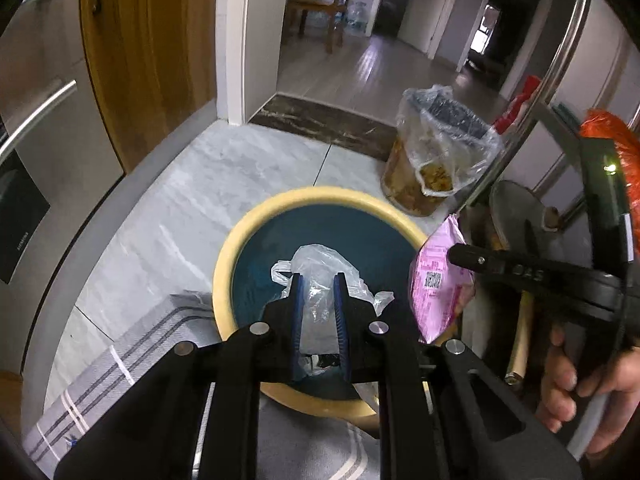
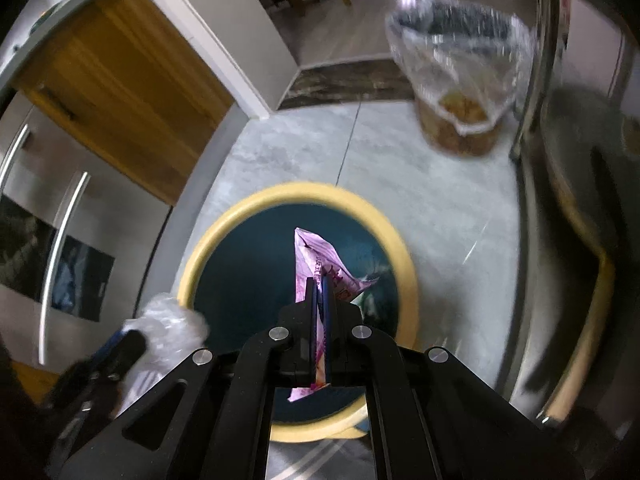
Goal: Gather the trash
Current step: 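Carry both items over the teal bin and open both grippers to drop them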
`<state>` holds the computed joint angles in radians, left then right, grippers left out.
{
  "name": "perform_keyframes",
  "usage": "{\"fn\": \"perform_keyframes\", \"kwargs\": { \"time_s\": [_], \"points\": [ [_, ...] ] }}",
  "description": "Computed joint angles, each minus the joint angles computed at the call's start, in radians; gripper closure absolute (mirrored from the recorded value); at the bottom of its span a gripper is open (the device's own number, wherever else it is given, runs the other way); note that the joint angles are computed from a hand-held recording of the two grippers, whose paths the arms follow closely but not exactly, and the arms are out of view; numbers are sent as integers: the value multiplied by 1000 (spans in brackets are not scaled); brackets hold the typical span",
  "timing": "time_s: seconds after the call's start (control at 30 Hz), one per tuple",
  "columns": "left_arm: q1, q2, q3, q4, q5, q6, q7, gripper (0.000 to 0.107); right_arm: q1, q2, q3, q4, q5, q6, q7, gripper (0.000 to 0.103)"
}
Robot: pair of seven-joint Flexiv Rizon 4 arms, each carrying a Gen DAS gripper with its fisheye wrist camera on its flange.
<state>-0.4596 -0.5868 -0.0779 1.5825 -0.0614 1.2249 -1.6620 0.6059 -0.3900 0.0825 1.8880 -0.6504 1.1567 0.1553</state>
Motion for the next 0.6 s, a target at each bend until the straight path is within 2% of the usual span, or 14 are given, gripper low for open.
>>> {"fn": "perform_keyframes", "kwargs": {
  "time_s": [0.07,0.27,0.37,0.43,0.53,0.6],
  "points": [
    [-22,-17,26,-20,23,-16,-21,91,-2,-15,13,-20,15,-18,-32,99],
    [-27,-30,30,-39,49,-28,-20,88,3,-42,7,-47,29,-13,-62,95],
    [-35,-31,48,-49,64,-37,-39,79,6,-54,5,-61,44,-16,-82,90],
    [-33,-30,54,-47,65,-35,-58,66,11,-53,-5,-57,41,-5,-74,83],
    [-31,-25,63,-43,74,-28,-84,57,12,-53,-11,-52,42,8,-67,74],
    [-35,-21,74,-43,86,-32,-102,51,14,-51,-17,-46,40,18,-56,62]
  ]
}}
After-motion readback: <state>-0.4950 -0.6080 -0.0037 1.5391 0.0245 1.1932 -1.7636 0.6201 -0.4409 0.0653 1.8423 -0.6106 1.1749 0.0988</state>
